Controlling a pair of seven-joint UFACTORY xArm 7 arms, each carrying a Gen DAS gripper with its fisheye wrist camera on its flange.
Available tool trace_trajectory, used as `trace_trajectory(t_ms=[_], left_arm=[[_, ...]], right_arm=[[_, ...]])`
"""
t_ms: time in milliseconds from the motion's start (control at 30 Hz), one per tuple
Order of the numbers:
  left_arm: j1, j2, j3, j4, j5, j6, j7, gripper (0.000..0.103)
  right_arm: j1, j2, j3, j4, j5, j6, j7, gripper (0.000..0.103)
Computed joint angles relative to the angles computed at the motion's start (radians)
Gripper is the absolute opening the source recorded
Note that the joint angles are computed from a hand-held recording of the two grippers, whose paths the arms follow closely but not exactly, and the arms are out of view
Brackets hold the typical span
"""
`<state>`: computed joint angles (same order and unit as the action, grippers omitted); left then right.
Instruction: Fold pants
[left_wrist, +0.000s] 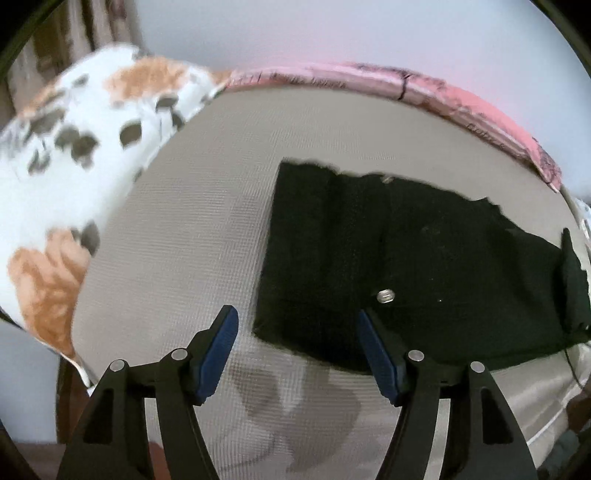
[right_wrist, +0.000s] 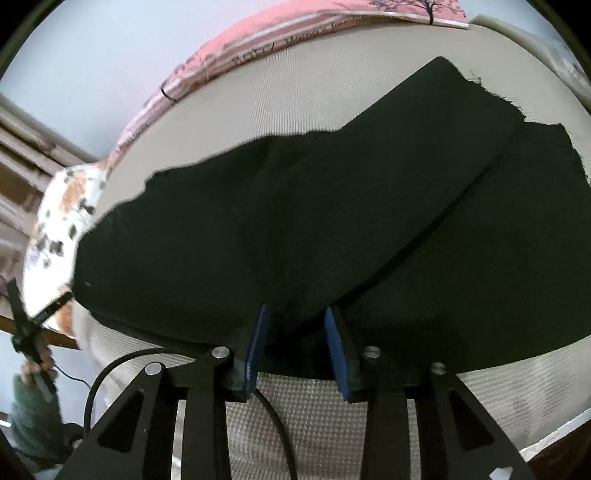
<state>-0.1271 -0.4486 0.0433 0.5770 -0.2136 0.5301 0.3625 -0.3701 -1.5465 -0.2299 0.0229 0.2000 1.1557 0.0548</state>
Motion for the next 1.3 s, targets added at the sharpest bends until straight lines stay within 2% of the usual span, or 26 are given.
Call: trace_trajectory(t_ms=[100,267,400,567,700,833,1033,1167,1300], left_arm=[[-0.072,-0.068,-0.020,-0.027,-0.031,-0.012,0.031,0.068],[-0.269,-0.099,-0.056,-0.029,-0.112,0.016,0.132,0.068],[-0.423,-0.046,-0.091,0.006,-0.202,0.031,0.224,0.068],[-0.538,0.062,-0.153,0.063,-0.316,-0.019,0.275,0.068],[-0.579,0.144,-0.211,0.098,-0.358,-0.054,0.285,0.068],[-0.598,0.227,-0.260,0.139,-0.374,-0.081,0.263,0.068],[-0.597,0.285,-0.313,0.167,-0.349,-0.117,0.217,0.067],[-0.591,0.315,-0.332,0.183,-0.294,-0.094,0.172,0.057],[-0.590,0.335,-0.343,0.192,-0.276,-0.106,0.151,0.056]], right_arm=[[-0.064,-0.009,-0.052,0.012,-0.022,0.007,-0.029,0.032],[-0.184,0.094,-0.154,0.070,-0.048,-0.013,-0.093,0.032],[-0.252,0.198,-0.232,0.141,-0.042,-0.003,-0.158,0.032],[-0.311,0.316,-0.305,0.243,-0.024,0.010,-0.235,0.032],[-0.333,0.393,-0.340,0.280,-0.015,-0.019,-0.307,0.032],[-0.317,0.497,-0.378,0.287,0.039,-0.070,-0.391,0.032],[-0.240,0.701,-0.397,0.317,0.183,-0.201,-0.498,0.032],[-0.194,0.833,-0.395,0.361,0.279,-0.300,-0.564,0.032],[-0.153,0.959,-0.417,0.413,0.384,-0.359,-0.636,0.032]])
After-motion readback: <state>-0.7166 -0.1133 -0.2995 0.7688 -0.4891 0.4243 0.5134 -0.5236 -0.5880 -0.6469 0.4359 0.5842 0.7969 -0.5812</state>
